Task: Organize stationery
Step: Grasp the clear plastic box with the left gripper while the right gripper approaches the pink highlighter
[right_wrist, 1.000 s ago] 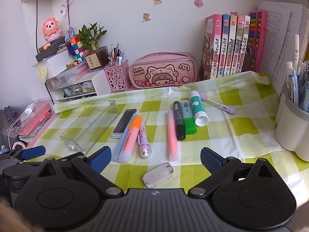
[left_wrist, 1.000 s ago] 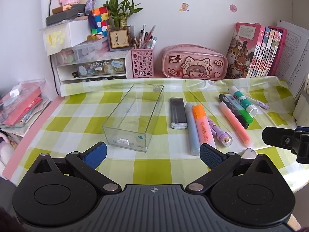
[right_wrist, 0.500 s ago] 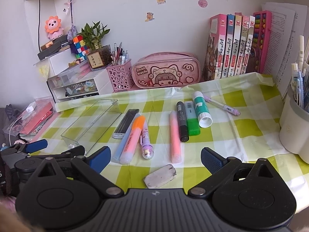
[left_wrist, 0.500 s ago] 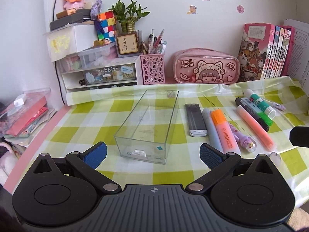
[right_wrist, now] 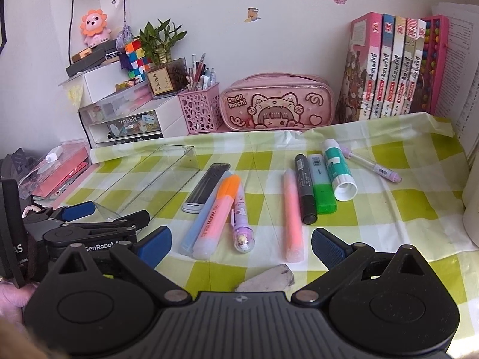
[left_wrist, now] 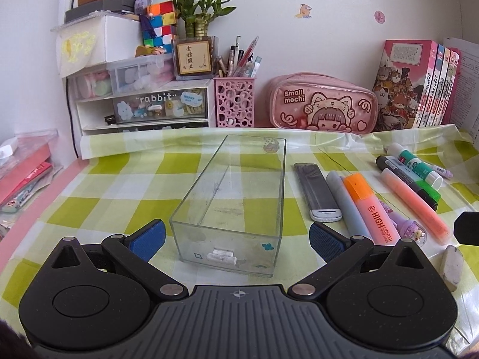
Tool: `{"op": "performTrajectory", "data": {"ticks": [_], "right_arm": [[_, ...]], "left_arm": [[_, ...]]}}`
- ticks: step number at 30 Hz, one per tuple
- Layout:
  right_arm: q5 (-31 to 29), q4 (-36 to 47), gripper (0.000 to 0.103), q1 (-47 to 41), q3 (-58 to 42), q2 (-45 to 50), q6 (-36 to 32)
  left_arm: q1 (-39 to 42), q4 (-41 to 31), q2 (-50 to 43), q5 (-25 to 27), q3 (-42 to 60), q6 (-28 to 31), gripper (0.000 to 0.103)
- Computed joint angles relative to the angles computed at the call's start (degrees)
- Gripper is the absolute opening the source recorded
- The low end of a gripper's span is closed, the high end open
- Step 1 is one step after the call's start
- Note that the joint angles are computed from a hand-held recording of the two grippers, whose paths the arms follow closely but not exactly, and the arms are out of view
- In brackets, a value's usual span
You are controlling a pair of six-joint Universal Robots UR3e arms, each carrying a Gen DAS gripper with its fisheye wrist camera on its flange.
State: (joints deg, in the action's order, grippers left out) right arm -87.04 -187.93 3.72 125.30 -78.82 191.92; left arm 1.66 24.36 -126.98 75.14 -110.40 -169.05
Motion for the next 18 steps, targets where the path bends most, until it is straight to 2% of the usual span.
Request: {"op": "performTrajectory", "data": {"ticks": [5, 8, 12, 15, 17, 18], "right_arm": [[3.62, -3.88, 0.097, 0.36, -2.78, 4.83, -2.32], [5.06, -4.89, 0.096, -0.38, -2.68, 5.68, -3.74], [6.98, -4.66, 0.092, -4.26, -2.13, 6.14, -2.67], [12.35, -2.56, 0.072, -9.19, -2.23, 6.51, -0.34], [14.46, -1.21, 0.054, -11.13, -3.63, 7.58, 0.58], [14.96, -0.66, 0.051, -11.62, -4.58, 8.33, 0.81]], "left_arm": [[1.08, -0.08, -1.95, -1.55, 1.83, -0.78, 0.092], [2.47, -2.44, -2.03, -4.93, 2.70, -0.59, 0.081], [2.95, -3.54, -2.39, -6.64, 3.71, 0.17, 0.076], [2.90, -3.09, -2.36, -7.03, 3.29, 0.74, 0.074], [2.42, -2.43, -2.11, -6.27, 2.53, 1.10, 0.074], [2.09, -2.28, -1.89, -5.71, 2.16, 1.20, 0.074]]}}
